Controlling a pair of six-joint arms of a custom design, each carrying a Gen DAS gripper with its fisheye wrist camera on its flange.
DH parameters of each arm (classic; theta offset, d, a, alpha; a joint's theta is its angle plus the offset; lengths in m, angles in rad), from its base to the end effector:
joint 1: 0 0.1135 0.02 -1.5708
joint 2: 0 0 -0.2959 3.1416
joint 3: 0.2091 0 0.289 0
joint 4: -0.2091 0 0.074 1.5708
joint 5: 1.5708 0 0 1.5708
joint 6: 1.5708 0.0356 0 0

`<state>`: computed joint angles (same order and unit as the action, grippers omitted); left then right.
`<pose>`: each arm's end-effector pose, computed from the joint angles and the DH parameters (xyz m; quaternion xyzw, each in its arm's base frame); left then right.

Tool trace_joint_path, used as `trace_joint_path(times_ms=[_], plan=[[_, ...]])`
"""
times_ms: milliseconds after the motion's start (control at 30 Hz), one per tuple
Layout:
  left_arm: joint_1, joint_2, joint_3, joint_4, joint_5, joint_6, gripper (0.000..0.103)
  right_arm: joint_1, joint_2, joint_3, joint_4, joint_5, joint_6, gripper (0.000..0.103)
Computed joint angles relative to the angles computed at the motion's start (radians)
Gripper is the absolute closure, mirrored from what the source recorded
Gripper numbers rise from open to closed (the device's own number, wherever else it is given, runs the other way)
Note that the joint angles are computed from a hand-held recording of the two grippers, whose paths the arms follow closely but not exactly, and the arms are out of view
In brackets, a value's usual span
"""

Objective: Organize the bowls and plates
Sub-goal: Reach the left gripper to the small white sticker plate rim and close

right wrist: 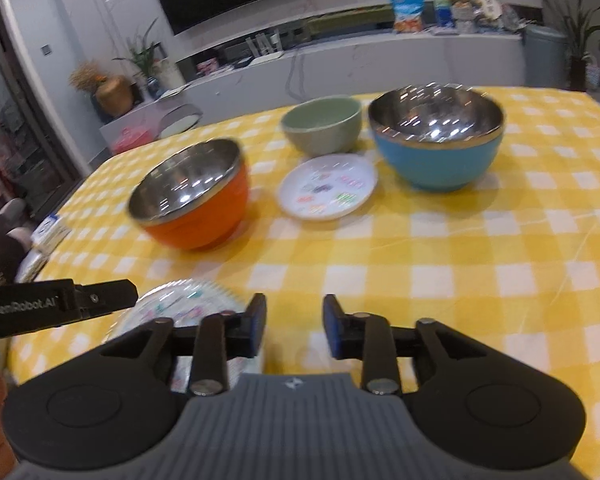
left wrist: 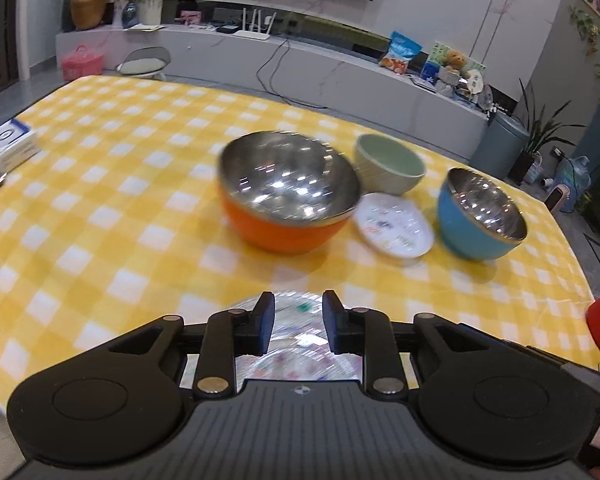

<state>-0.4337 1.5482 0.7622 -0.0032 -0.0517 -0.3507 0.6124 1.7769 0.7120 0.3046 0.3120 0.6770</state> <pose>0.3027 -0.1381 0.1739 0.0285 0.9239 -0.1235 0.3610 0.2912 0.1912 0.1106 0.0905 0.9054 0.1199 0.3971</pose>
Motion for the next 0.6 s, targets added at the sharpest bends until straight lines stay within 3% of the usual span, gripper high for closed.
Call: trace_joint_path(times_ms=[233,600], plan=[[-0.083,0.131,0.109,0.055,-0.066,-0.054,0.058,-0.082,0.036,0.019,0.009,0.031,0.049,0.066],[-0.098,0.322,0.251,0.042,-0.036,-0.212,0.058,-0.186,0.090,0.042,0.095,0.021,0.092,0.063]])
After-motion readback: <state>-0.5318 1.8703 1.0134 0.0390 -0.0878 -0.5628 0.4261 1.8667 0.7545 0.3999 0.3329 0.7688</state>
